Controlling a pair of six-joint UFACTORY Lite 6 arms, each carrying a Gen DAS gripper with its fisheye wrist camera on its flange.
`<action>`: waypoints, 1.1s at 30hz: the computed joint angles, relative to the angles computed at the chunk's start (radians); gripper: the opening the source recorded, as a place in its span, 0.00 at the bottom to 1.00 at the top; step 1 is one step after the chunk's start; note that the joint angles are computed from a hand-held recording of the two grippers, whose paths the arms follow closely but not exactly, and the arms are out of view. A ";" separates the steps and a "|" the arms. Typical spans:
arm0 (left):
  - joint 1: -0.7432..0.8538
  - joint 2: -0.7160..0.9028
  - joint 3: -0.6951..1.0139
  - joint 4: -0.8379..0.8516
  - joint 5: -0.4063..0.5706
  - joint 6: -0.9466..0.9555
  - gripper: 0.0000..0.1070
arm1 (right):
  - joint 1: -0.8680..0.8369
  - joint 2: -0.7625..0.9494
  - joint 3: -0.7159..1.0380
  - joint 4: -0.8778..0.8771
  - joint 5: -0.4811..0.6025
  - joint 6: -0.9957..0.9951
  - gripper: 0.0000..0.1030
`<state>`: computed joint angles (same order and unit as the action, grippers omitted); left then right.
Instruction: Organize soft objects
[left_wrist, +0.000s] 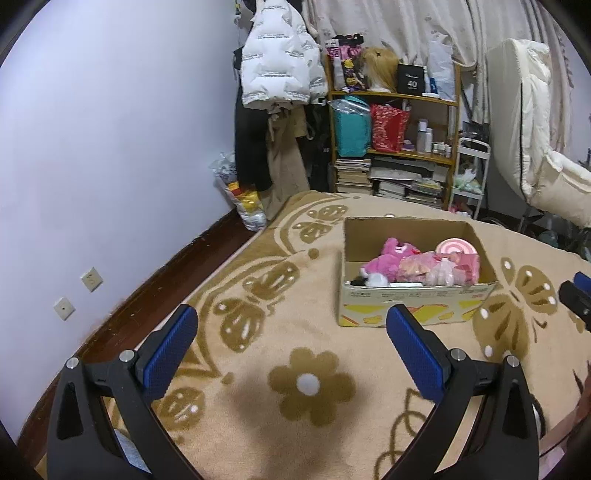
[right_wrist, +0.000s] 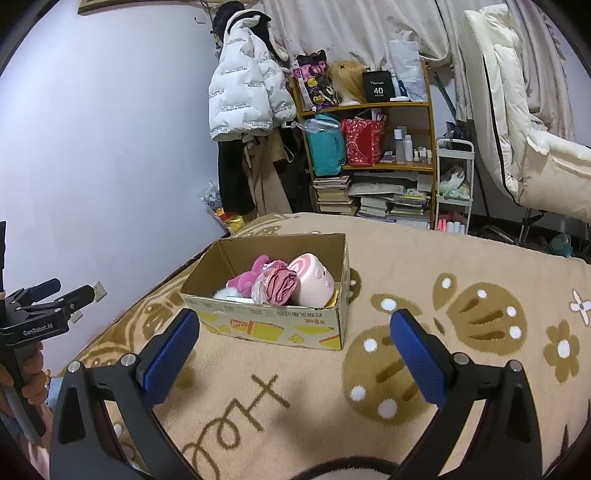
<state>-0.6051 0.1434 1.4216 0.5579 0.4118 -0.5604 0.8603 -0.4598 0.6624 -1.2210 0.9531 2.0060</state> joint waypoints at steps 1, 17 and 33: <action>0.000 0.000 0.001 -0.001 0.000 -0.001 0.94 | -0.002 -0.001 -0.002 0.001 -0.003 0.003 1.00; -0.004 -0.005 -0.008 0.051 0.006 -0.055 0.95 | -0.014 -0.009 -0.019 0.004 -0.019 0.011 1.00; -0.002 -0.006 -0.002 0.052 0.004 -0.044 0.95 | -0.021 -0.021 -0.027 0.008 -0.025 0.002 1.00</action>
<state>-0.6073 0.1372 1.4200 0.6094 0.4160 -0.6043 0.8394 -0.4805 0.6352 -1.2128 0.9279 2.0079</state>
